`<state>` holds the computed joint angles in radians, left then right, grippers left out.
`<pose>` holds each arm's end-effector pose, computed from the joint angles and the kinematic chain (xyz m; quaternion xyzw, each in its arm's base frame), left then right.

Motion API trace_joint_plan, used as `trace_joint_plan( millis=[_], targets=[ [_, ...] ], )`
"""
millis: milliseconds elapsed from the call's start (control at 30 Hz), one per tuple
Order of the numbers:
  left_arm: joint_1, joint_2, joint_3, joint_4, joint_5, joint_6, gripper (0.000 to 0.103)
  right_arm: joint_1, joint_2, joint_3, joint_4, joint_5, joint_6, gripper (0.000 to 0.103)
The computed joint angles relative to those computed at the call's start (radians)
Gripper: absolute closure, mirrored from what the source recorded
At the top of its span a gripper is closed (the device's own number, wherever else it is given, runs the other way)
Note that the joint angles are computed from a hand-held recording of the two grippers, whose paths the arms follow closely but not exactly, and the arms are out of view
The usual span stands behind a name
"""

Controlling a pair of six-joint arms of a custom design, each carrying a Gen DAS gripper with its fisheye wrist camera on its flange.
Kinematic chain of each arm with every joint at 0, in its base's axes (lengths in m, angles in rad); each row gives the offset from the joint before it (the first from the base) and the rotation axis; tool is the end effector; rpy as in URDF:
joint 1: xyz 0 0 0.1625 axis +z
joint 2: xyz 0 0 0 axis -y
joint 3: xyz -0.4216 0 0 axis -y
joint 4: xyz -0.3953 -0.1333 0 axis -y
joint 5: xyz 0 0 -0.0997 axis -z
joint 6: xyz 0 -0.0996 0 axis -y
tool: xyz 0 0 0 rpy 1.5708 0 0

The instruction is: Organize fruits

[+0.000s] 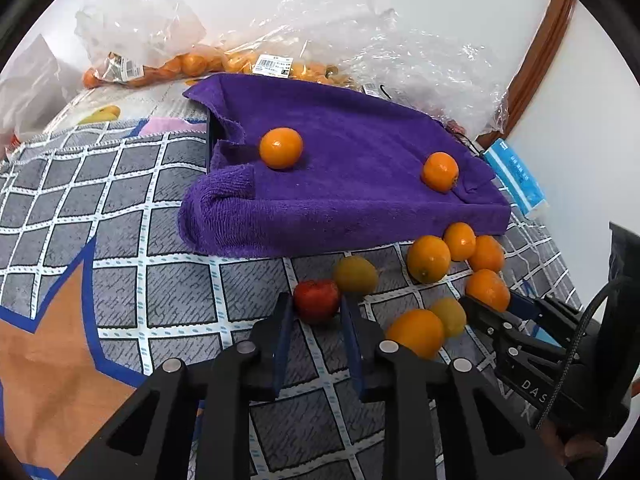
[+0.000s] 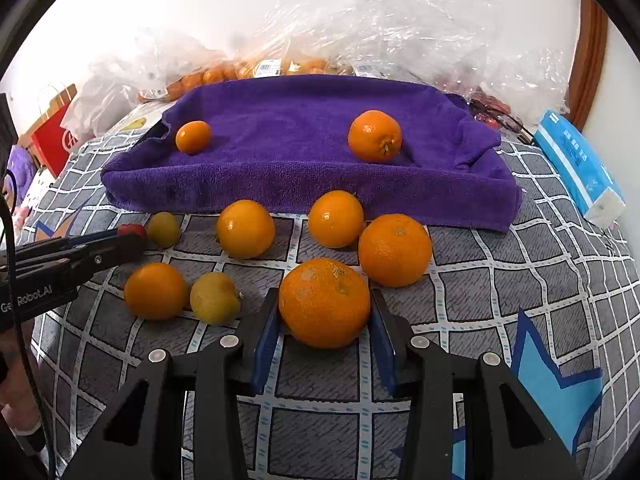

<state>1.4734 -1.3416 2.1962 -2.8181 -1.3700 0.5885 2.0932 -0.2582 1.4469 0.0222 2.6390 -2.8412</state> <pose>0.1053 -0.4974 0.2229 0.3097 0.9256 -0.1644 0.1425 0.2787 -0.3918 -0.1767 0.0033 -0.8517 0.3415 0.3975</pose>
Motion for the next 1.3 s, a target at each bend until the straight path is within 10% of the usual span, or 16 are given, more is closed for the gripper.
trace_joint_plan(
  millis=[1300],
  targets=[
    [-0.038, -0.194, 0.048, 0.028, 0.007, -0.040, 0.080, 0.093, -0.087, 0.029, 0.054, -0.004, 0.070, 0.062]
  ],
)
